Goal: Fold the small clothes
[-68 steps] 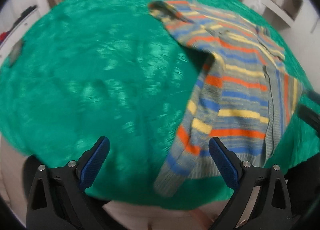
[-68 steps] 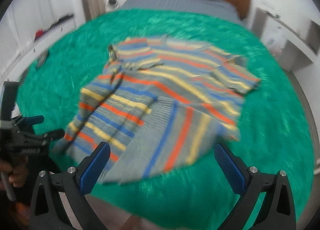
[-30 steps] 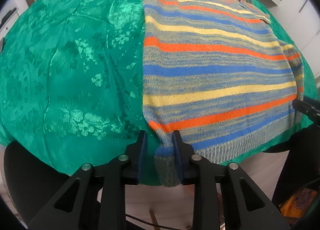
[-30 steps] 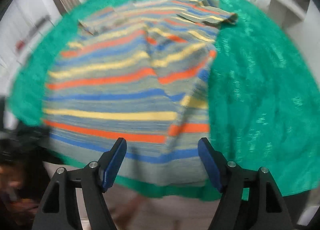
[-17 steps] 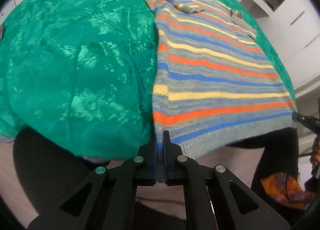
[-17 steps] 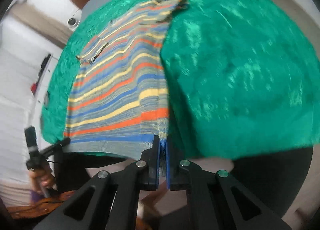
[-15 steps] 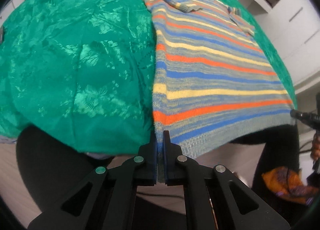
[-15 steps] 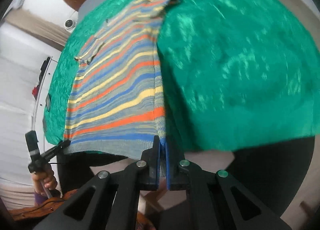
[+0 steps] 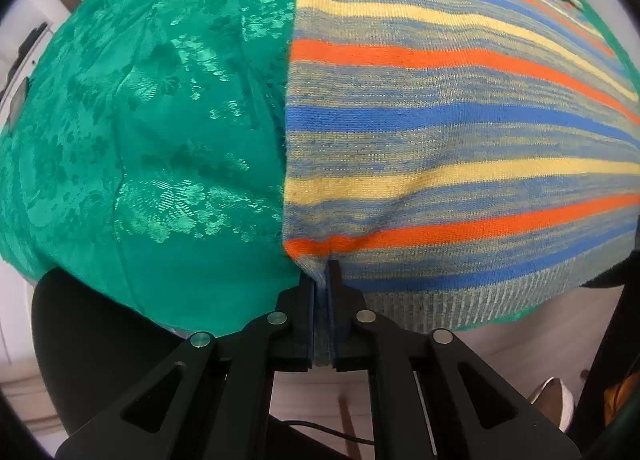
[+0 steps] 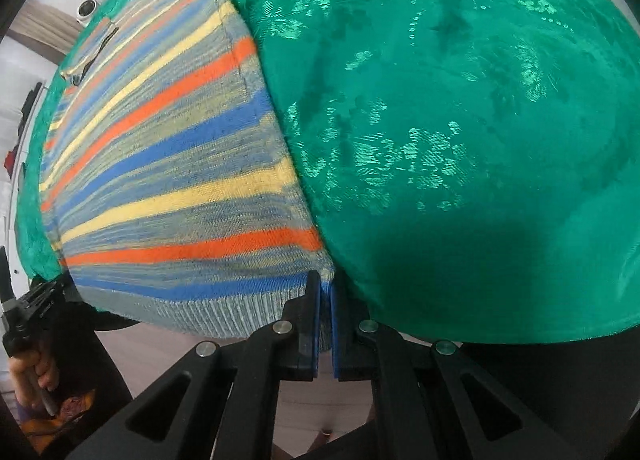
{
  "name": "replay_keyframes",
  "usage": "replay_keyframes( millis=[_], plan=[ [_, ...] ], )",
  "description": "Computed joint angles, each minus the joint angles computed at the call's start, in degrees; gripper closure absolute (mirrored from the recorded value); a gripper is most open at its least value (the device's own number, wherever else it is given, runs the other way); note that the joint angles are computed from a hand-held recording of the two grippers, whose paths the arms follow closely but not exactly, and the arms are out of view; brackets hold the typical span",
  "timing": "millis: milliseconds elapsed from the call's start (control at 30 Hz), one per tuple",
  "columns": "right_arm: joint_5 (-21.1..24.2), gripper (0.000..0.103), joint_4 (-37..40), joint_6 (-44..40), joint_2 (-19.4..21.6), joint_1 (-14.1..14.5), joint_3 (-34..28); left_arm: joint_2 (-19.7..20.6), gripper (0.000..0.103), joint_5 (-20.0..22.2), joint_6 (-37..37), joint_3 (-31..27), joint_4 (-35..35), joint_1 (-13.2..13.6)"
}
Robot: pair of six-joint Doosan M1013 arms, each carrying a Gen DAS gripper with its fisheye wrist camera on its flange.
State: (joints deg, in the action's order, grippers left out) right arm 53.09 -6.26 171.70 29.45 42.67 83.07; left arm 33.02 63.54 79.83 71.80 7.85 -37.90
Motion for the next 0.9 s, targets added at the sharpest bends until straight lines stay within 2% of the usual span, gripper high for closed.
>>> replay_keyframes(
  millis=[67, 100, 133, 200, 233, 267, 333, 367, 400, 433, 467, 500, 567, 600, 667, 733, 833, 867, 900],
  plan=[
    [1.1, 0.093, 1.2, -1.0, 0.5, 0.0, -1.2, -0.6, 0.081, 0.1, -0.6, 0.1, -0.8, 0.3],
    [1.6, 0.079, 2.1, -1.5, 0.4, -0.1, -1.5, -1.8, 0.06, -0.8, -0.9, 1.6, -0.9, 0.7],
    [1.9, 0.059, 3.1, -2.2, -0.3, -0.1, -1.1, -3.2, 0.044, -1.7, -1.4, 2.8, -0.6, 1.1],
    [3.6, 0.046, 3.2, -3.3, -1.8, 0.2, -0.7, -5.5, 0.041, -4.4, -2.6, 4.6, 1.4, 1.1],
    [6.1, 0.046, 1.6, -3.8, -2.4, 0.4, -1.4, -6.6, 0.039, -5.9, -3.3, 5.3, 2.9, 1.0],
    [10.3, 0.046, -1.2, -4.7, -2.7, 0.7, -3.0, -7.6, 0.037, -7.8, -4.6, 6.0, 4.8, 0.8],
    [17.2, 0.046, -8.8, -6.8, -2.9, 1.1, -6.6, -8.8, 0.026, -11.6, -9.1, 6.4, 9.2, 0.7],
    [20.7, 0.045, -13.5, -9.6, -2.6, 1.2, -9.1, -9.0, 0.024, -13.7, -11.1, 6.7, 10.5, 0.8],
    [22.5, 0.038, -16.9, -12.4, -2.1, 1.2, -11.1, -9.3, 0.022, -16.0, -13.2, 7.1, 11.7, 0.9],
    [23.2, 0.026, -20.5, -16.8, -1.4, 0.9, -13.5, -9.2, 0.02, -17.9, -15.6, 7.0, 12.9, 1.1],
    [21.8, 0.02, -22.0, -21.0, -0.9, 0.3, -14.8, -8.4, 0.02, -18.9, -17.7, 6.5, 13.9, 1.0],
    [18.2, 0.017, -21.9, -26.5, -0.4, -0.7, -15.8, -8.1, 0.02, -19.6, -19.7, 6.3, 14.9, 0.9],
    [10.9, 0.018, -19.5, -35.1, 0.9, -3.3, -17.0, -8.1, 0.02, -19.5, -23.6, 6.6, 17.4, 0.7],
    [8.6, 0.019, -18.4, -38.9, 2.6, -4.6, -18.7, -8.2, 0.02, -19.1, -24.8, 6.8, 17.9, 0.7],
    [8.4, 0.021, -18.0, -43.6, 5.7, -6.3, -21.6, -8.4, 0.02, -18.7, -25.7, 7.2, 17.1, 0.9],
    [8.5, 0.034, -18.4, -47.8, 7.4, -7.5, -22.2, -8.3, 0.02, -17.7, -26.1, 7.2, 16.8, 1.1],
    [10.5, 0.037, -18.3, -51.7, 11.2, -8.7, -25.0, -8.9, 0.02, -15.9, -27.0, 8.4, 17.7, 1.1],
    [10.0, 0.042, -17.2, -51.2, 11.2, -9.4, -24.4, -8.9, 0.02, -15.4, -27.2, 8.5, 18.1, 1.2],
    [8.0, 0.055, -15.0, -49.5, 10.8, -10.4, -23.4, -8.8, 0.02, -15.1, -27.5, 8.6, 18.4, 1.2]
  ],
)
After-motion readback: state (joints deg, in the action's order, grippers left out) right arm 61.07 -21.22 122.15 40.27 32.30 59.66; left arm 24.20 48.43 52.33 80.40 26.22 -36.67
